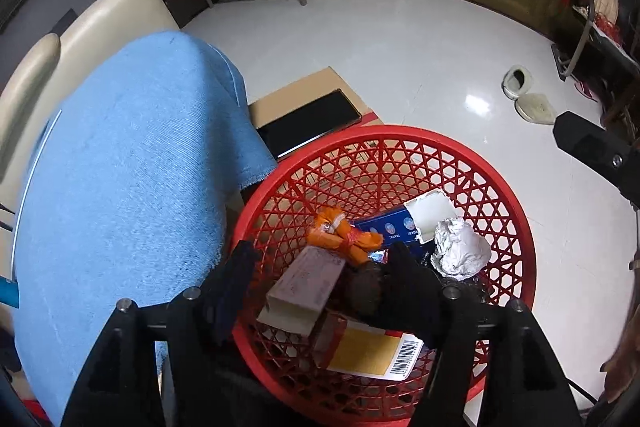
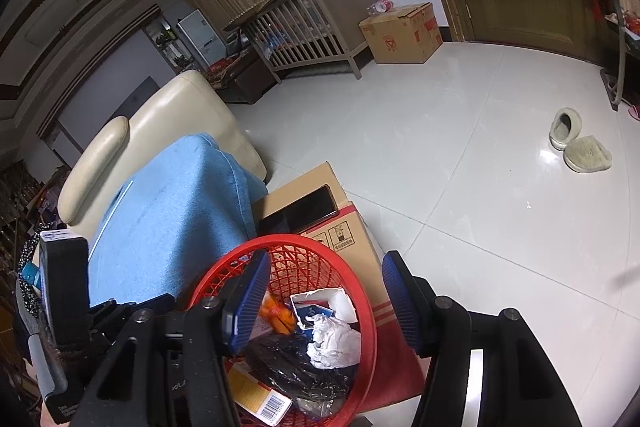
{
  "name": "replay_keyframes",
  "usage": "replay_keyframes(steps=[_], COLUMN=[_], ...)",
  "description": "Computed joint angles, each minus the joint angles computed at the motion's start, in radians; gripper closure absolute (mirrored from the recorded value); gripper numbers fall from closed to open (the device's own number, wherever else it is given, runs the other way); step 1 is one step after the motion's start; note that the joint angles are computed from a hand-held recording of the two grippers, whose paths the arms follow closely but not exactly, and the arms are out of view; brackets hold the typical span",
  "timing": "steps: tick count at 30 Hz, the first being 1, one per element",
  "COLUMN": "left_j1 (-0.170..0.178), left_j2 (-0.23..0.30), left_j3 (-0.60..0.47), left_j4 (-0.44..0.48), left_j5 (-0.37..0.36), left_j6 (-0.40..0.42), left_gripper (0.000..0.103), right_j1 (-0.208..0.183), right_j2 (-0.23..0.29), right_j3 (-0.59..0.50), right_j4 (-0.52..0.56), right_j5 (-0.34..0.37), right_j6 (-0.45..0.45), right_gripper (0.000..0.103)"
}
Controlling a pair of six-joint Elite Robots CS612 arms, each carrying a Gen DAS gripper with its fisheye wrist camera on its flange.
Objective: Collect trash
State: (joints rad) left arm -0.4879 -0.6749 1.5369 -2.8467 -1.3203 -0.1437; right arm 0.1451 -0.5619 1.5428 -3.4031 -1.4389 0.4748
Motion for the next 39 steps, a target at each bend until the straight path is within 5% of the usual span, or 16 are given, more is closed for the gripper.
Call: replay_keyframes(steps=[7,18,26,39], left_j1=[0.01,0.057,0.106,0.148], left_j2=[-0.032,-0.107,-0.135,-0.138], left_j3=[0.05,0.178,0.253,0.329], left_j4=[-0.071,-0.225,-0.327,-0.491], left_j5=[0.021,0.035,-0.015,-0.118], left_j6=[-0.007,-0.094,-0.176,-0.172], left_gripper=[0.033,0.029,0.028,0.021], right_j1=[0.016,0.078,0.148,0.205], right_j2=[-0.007,-0.027,-0.028,-0.041], right_j3=[-0.007,-0.038,-0.07,-0.063], right_j4=[-0.006,0.075,0.176,0.232], right_j5=[-0.031,-0.118,-0.155,-0.361], right_j6=[-0.004,-0.045,-0.14,-0.106], right_gripper=[0.041,0.022,0.022,0.022])
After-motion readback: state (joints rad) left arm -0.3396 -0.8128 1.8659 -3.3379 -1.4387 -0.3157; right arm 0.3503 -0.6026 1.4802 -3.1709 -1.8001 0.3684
